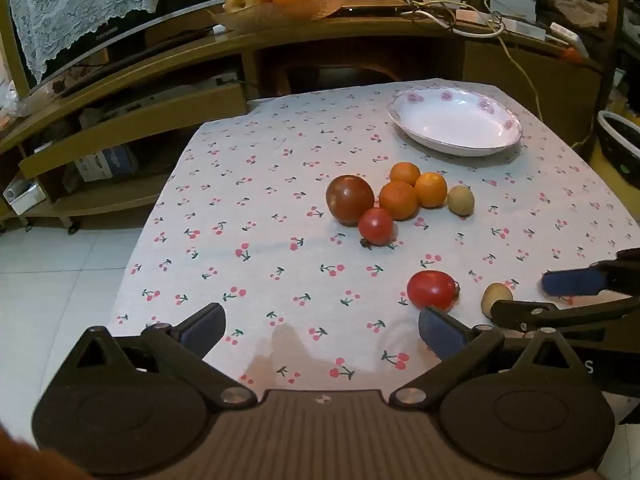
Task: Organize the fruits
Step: 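Grasp the red tomato with the left tool while the right tool grasps a kiwi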
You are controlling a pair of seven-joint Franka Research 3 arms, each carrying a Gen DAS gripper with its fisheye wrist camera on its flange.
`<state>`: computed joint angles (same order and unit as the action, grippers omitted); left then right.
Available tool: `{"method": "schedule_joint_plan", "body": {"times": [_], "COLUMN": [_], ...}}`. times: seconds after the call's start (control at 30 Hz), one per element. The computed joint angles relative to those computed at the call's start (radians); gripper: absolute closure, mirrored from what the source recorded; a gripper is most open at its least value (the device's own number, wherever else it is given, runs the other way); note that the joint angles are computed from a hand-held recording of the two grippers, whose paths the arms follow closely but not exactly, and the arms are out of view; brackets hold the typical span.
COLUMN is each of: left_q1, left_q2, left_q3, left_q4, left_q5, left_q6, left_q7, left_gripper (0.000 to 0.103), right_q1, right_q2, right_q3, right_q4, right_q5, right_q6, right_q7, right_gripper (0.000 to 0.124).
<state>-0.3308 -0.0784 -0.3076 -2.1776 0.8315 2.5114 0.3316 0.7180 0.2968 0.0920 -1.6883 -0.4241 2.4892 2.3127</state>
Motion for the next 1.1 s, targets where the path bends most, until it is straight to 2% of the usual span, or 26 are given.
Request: {"method": "schedule_joint_plan", "body": {"times": [0.13,0.17,0.2,0.3,0.43,0.6,0.67,0.73,0.8,0.87,0.97,1.07,1.1], "left_q1": [0.005,-0.012,0.005,0.006,0.009,-0.001,-0.007,-0.014,-0.018,-0.022,-0.035,-0.035,-0.034], "left_q2": [0.001,-0.016,0.003,0.01,0.02,0.051,0.072,0.098,0.122,0.142,0.171,0.194,0.206], "left_q3": [0.005,0.022,0.004,0.009,0.012,0.013,0.013,0.015,0.023,0.036,0.044,0.044,0.044], "left_q4": [-0.005,-0.02,-0.001,-0.002,-0.001,0.027,0.048,0.076,0.093,0.101,0.131,0.145,0.153], "left_q5": [-0.01,-0.015,-0.024,-0.038,-0.038,-0.059,-0.011,-0.058,-0.079,-0.027,-0.006,-0.091,-0.123], "left_q6": [0.005,0.003,0.002,0.021,0.043,0.051,0.053,0.044,0.074,0.136,0.139,0.155,0.153], "left_q7": [0.003,0.001,0.011,0.018,0.019,0.086,0.083,0.153,0.18,0.132,0.134,0.203,0.226], "left_gripper": [0.0,0.0,0.0,0.0,0.0,0.001,0.003,0.01,0.015,0.017,0.022,0.04,0.049], "right_q1": [-0.021,-0.023,-0.027,-0.036,-0.029,-0.029,-0.029,-0.034,-0.041,-0.052,-0.062,-0.07,-0.073], "right_q2": [0.019,0.023,0.027,0.043,0.048,0.031,0.014,0.002,-0.01,-0.018,-0.024,-0.026,-0.027], "right_q3": [0.018,0.021,0.025,0.035,0.025,0.013,0.003,-0.002,-0.002,0.003,0.009,0.013,0.014], "right_q4": [0.016,0.02,0.025,0.042,0.049,0.029,0.011,-0.003,-0.017,-0.028,-0.037,-0.037,-0.038], "right_q5": [0.071,0.088,0.11,0.177,0.208,0.221,0.211,0.203,0.197,0.205,0.21,0.216,0.221], "right_q6": [0.026,0.029,0.03,0.027,0.026,0.031,0.036,0.037,0.038,0.041,0.038,0.031,0.03], "right_q7": [-0.077,-0.095,-0.116,-0.178,-0.21,-0.217,-0.191,-0.169,-0.15,-0.144,-0.141,-0.143,-0.144], "right_gripper": [0.082,0.085,0.087,0.099,0.101,0.101,0.101,0.101,0.101,0.101,0.101,0.101,0.101]}}
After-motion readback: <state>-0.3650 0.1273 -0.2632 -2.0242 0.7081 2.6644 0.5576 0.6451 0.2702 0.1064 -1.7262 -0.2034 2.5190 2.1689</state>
